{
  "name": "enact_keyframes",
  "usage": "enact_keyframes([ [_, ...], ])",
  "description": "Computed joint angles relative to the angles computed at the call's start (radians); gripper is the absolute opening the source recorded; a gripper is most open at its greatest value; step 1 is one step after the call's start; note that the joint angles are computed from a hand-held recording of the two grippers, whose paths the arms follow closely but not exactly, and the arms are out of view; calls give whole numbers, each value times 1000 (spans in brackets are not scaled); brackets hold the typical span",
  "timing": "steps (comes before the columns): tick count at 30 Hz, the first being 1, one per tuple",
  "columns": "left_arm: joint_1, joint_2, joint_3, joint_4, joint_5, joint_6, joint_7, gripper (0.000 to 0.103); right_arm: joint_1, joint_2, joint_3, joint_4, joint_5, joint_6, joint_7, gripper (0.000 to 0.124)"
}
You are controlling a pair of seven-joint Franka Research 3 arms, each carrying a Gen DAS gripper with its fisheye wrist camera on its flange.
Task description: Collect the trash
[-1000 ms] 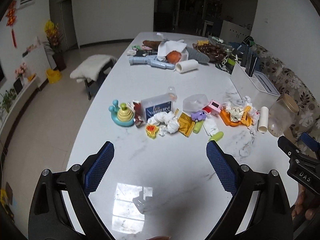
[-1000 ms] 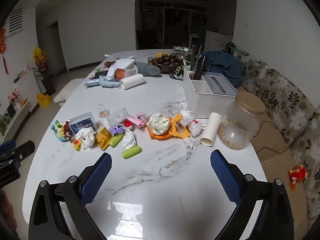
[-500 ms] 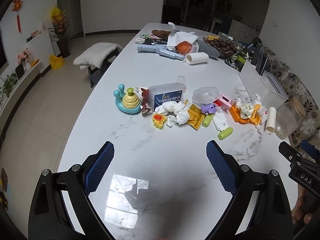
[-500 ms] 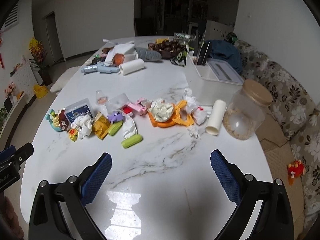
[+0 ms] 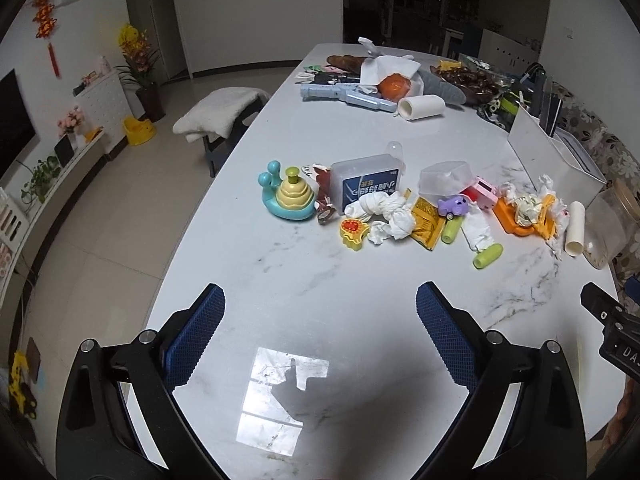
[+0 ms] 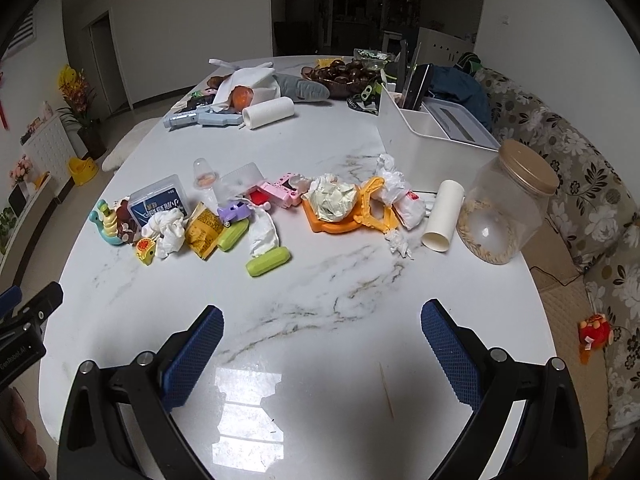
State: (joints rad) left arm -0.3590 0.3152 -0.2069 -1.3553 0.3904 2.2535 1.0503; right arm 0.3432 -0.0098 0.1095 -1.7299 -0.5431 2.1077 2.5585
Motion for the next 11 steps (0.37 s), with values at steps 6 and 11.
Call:
enact_keyframes([
  [6, 20, 8, -11, -5, -61, -2, 40, 94, 4, 18, -3, 9, 18, -7, -4, 98],
  [11, 24, 6, -14, -17, -83, 4, 59, 94, 9, 31, -9, 19, 24, -11, -9, 98],
])
